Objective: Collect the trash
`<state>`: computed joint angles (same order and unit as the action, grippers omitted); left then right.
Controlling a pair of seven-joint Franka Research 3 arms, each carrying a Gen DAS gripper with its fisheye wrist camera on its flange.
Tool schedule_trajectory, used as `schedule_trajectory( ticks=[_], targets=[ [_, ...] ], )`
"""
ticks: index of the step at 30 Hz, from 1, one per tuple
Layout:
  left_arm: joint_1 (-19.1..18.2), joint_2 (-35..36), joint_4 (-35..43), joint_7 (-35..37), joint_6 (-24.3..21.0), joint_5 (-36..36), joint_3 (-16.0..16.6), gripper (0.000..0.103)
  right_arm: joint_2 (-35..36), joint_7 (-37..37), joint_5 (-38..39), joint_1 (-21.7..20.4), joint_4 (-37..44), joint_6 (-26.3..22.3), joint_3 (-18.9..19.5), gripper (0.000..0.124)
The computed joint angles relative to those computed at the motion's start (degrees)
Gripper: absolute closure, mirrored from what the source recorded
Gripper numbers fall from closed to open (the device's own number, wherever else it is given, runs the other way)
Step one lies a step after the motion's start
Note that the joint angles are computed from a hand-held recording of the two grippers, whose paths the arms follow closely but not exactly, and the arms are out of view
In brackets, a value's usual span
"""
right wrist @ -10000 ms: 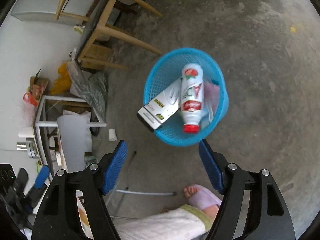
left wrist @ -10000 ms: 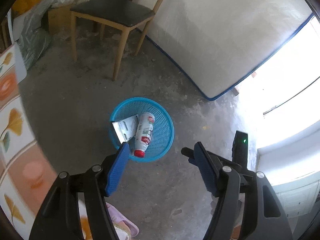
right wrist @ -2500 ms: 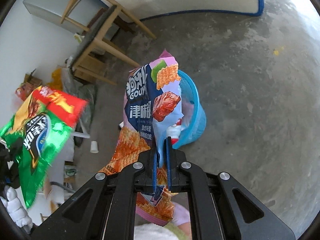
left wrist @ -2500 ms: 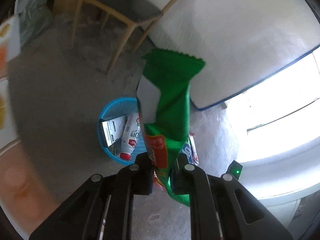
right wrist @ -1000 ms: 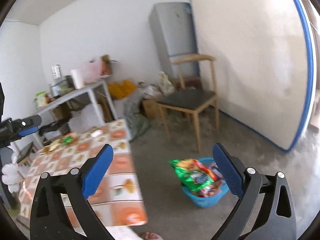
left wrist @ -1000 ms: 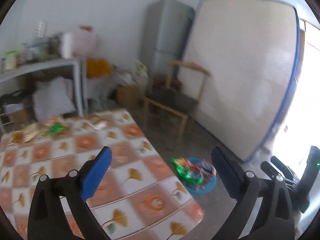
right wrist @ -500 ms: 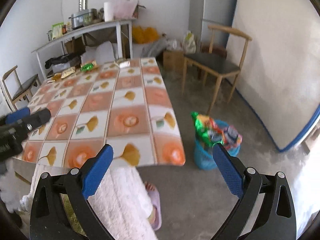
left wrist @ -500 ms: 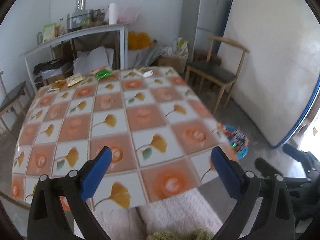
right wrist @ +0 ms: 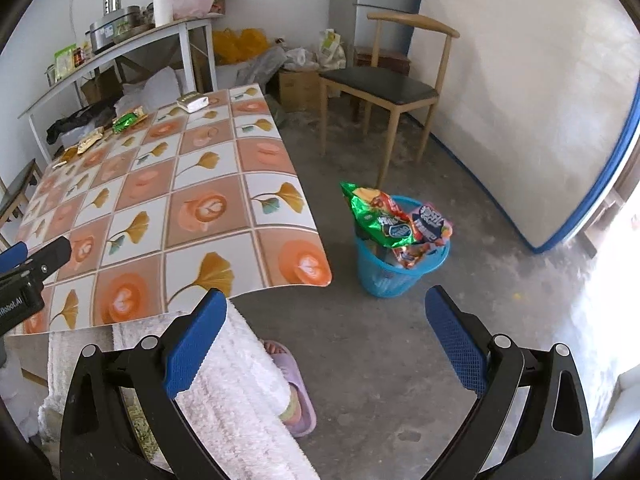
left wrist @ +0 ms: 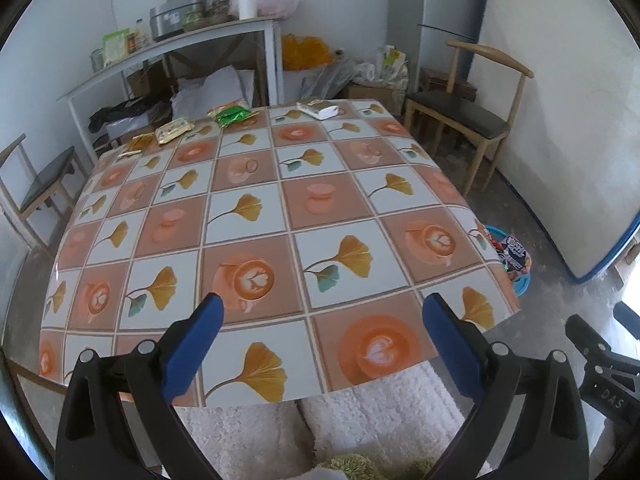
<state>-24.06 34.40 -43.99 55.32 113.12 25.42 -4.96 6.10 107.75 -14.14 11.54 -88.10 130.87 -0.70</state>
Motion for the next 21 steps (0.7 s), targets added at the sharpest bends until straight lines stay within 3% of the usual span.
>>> schedule_trajectory(
  ticks=[21],
  targets=[
    [-2.0,3.75,6.67,1.22,-4.4,2.11,1.83,0.006,0.59,-1.1,0.61,-1.37,-0.06,2.18,-0.87,0.028]
  ],
)
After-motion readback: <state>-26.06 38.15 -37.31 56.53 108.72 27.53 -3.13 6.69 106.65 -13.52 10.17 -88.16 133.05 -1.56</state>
